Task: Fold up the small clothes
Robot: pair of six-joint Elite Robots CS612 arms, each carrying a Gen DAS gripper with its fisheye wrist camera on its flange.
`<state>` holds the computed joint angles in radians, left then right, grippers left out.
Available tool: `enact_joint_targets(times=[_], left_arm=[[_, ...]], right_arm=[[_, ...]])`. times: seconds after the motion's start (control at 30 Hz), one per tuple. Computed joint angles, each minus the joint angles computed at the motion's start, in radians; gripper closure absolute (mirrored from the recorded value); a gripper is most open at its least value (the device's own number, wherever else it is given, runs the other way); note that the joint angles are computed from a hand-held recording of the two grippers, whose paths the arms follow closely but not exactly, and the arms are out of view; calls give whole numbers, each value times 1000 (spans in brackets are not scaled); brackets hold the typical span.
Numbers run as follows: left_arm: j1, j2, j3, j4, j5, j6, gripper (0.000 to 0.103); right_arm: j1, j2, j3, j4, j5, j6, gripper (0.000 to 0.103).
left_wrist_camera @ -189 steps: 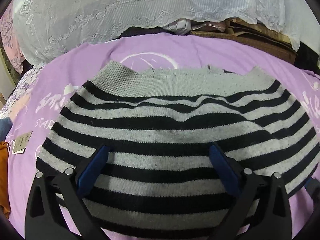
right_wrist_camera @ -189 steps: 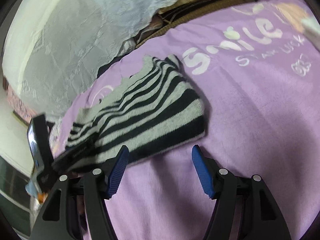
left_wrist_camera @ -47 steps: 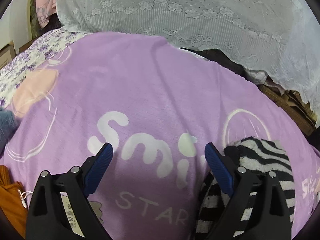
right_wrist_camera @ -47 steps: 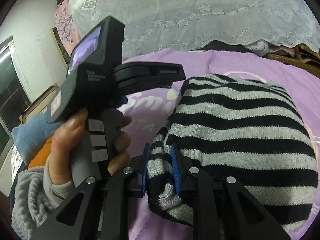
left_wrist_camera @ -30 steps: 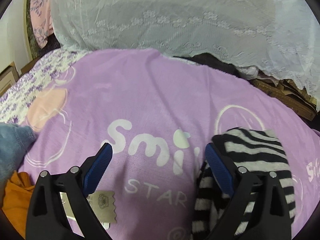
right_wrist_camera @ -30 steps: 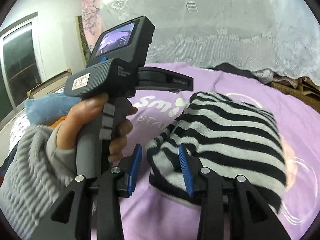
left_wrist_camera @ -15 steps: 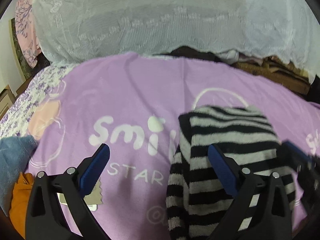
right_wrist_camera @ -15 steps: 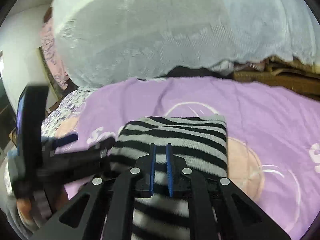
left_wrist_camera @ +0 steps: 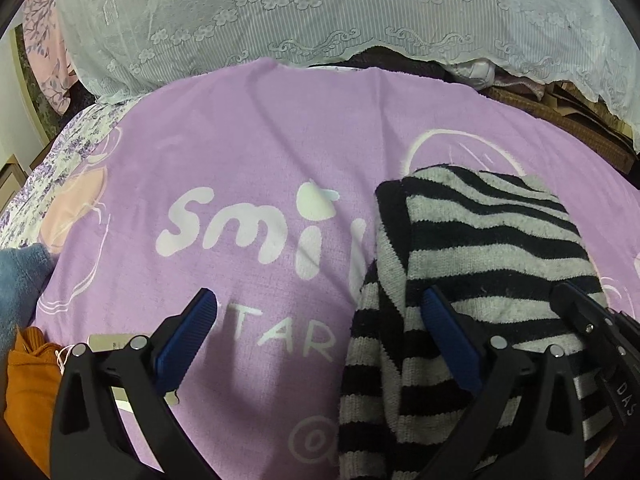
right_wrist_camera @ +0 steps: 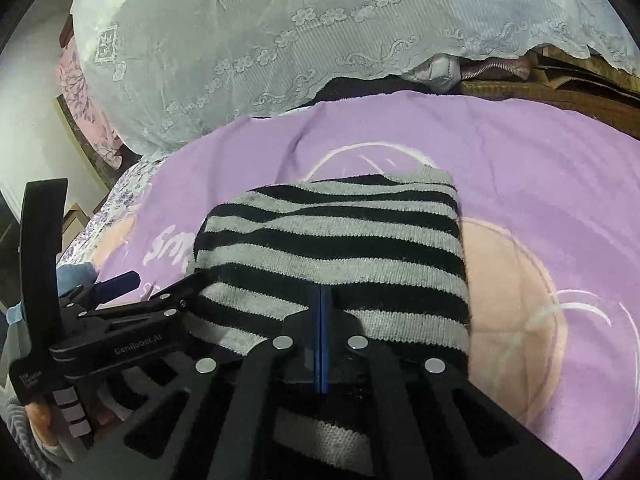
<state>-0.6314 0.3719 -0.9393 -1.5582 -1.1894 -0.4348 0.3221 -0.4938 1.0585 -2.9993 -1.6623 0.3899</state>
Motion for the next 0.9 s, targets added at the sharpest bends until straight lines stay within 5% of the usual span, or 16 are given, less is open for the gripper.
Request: enact_joint_targets(times=[0.23, 0.43, 0.7, 0.9], left_arm=[[-14, 28, -103, -31, 22, 20, 4], [-31, 58, -184, 15, 26, 52, 4], [-29, 84, -212, 176, 27, -24, 4], [-8, 88, -213, 191, -54, -87, 4]], right_arm=[[0, -24, 35, -30, 8, -9, 103], [17, -86, 140, -126, 0, -108, 98], [13, -117, 231, -98, 62, -163, 102], [7, -118, 241, -113, 90, -145, 103]])
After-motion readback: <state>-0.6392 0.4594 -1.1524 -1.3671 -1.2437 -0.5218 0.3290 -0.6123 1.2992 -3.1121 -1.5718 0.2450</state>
